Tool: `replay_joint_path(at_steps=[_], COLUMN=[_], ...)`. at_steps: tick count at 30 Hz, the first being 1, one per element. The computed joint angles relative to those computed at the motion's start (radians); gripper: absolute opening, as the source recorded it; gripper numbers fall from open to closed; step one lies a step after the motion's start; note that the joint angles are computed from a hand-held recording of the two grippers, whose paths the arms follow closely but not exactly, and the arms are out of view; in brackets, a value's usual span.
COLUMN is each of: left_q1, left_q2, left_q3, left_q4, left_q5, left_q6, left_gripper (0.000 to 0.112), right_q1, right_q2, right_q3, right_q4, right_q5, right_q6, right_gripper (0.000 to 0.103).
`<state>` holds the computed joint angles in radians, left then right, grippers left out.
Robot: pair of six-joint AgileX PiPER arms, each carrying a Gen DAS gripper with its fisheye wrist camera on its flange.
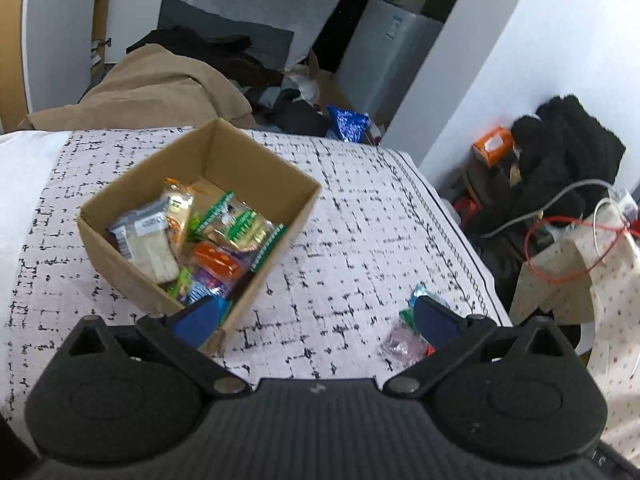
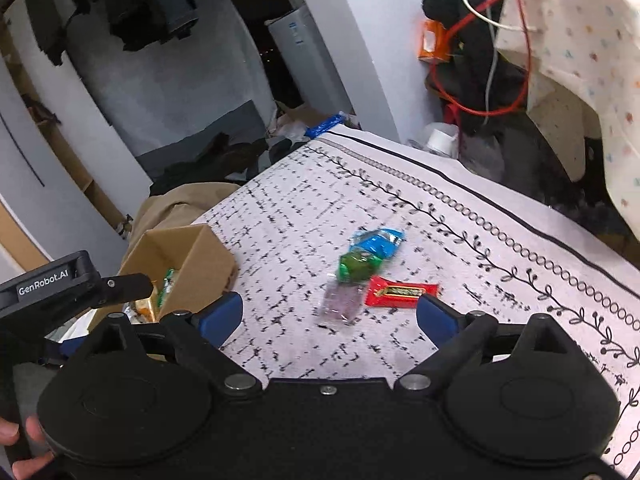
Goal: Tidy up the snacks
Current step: 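Move both grippers back over the remaining candies, then grasp the clear purple packet with the left gripper while the right lowers onto the red chocolate bar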
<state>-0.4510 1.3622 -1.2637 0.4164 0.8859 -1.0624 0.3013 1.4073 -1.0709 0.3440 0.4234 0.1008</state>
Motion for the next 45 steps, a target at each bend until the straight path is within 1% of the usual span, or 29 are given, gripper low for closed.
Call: replay_joint_path(at_steps=[3, 6, 9, 12, 15, 21, 29, 32, 33, 35, 37, 38, 40, 41, 42, 45], left_q1=[-0.03, -0.044, -0.078, -0.106, -0.118, -0.14, -0.179, -0.191, -0.193, -0.188, -0.179, -0.177, -0.17, -0.166, -0.161, -0.156], left_q2=[0.024, 0.043, 0.07, 0.098, 0.139, 0.214, 0.326, 0.369, 0.38, 0.403, 0.42, 0.427, 0.446, 0.449, 0.452, 0.467], left_q3=[-0.014, -0.021, -0.036, -0.048, -0.075, -0.13, -0.195, -0.216, -0.22, -0.223, -0.219, -0.219, -0.225, -0.22, -0.213, -0.212], left_q4=[0.027, 0.03, 0.067, 0.103, 0.104, 0.114, 0.139, 0.152, 0.151, 0.138, 0.124, 0.12, 0.108, 0.103, 0.1, 0.094], left_q5=[0.02, 0.009, 0.022, 0.025, 0.037, 0.065, 0.042, 0.035, 0.029, 0.013, -0.013, -0.017, -0.027, -0.041, -0.057, -0.076], left_q6=[-0.028, -0.037, -0.07, -0.115, -0.128, -0.141, -0.167, -0.171, -0.173, -0.171, -0.174, -0.171, -0.158, -0.158, -0.16, -0.151], left_gripper=[0.103, 0.103, 0.103, 0.102, 0.101, 0.101, 0.097, 0.096, 0.095, 0.09, 0.087, 0.085, 0.083, 0.082, 0.081, 0.078], right_q1=[-0.028, -0.062, -0.081, -0.109, -0.133, -0.175, -0.223, -0.239, -0.242, -0.253, -0.265, -0.269, -0.276, -0.28, -0.284, -0.301], right_q2=[0.011, 0.027, 0.045, 0.069, 0.094, 0.151, 0.237, 0.268, 0.278, 0.296, 0.316, 0.326, 0.346, 0.359, 0.369, 0.404], right_q3=[0.018, 0.028, 0.028, 0.032, 0.031, 0.016, 0.007, -0.003, -0.006, -0.012, -0.016, -0.022, -0.035, -0.043, -0.049, -0.067], right_q4=[0.064, 0.14, 0.154, 0.239, 0.303, 0.42, 0.615, 0.678, 0.686, 0.729, 0.787, 0.797, 0.822, 0.833, 0.846, 0.879], right_q5=[-0.009, -0.009, -0.011, -0.013, -0.01, -0.001, -0.001, 0.015, 0.018, 0.032, 0.051, 0.056, 0.066, 0.073, 0.082, 0.124], right_q6=[-0.069, -0.15, -0.176, -0.252, -0.315, -0.435, -0.618, -0.674, -0.681, -0.712, -0.761, -0.772, -0.794, -0.803, -0.814, -0.823], right_gripper=[0.094, 0.094, 0.094, 0.094, 0.094, 0.094, 0.093, 0.089, 0.085, 0.082, 0.076, 0.074, 0.064, 0.061, 0.055, 0.04])
